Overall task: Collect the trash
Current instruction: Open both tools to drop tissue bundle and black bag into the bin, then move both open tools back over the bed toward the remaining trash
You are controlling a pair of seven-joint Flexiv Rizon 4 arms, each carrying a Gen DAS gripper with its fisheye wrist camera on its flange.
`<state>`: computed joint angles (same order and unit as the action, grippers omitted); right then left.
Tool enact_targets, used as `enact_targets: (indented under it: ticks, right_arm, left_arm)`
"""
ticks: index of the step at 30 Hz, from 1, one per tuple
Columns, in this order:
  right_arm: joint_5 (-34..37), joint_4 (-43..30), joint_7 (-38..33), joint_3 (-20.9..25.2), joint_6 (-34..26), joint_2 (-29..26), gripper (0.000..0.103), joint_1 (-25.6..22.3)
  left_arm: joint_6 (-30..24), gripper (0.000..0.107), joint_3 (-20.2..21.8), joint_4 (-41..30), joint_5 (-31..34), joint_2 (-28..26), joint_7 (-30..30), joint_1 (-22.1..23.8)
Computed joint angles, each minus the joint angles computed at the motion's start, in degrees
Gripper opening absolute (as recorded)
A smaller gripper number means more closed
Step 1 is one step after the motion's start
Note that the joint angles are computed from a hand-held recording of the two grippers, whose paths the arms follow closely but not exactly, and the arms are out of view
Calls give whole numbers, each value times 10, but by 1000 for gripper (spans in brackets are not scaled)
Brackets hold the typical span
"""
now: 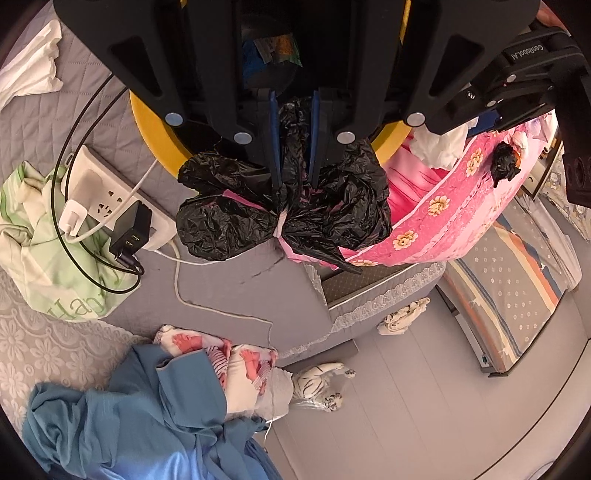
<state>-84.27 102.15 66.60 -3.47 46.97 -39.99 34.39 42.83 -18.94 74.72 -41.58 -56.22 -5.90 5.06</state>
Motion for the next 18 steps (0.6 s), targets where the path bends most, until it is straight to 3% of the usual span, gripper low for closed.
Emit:
enact_targets:
  ticks: [5,7,8,9,18]
  right_arm:
    - [6,4,4,1,1,1,14,-3]
    - [13,4,2,2,-5,2,27,-2]
    - [19,5,0,3,-10,2,42,0]
    - [21,7,3,2,-15,3,50,2]
    - [10,20,28,4,-25,14,50,1]
  left_arm:
    - [-2,51,2,-5,0,-2,-7,-1]
    - [3,61,1,-4,-2,-3,-9,-2]
    - [5,68,0,-5,-5,-3,-12,-1]
    - [7,69,-3,-5,-10,-4,-13,1]
    - [20,72,-13,-9,-30,-1,-10,13]
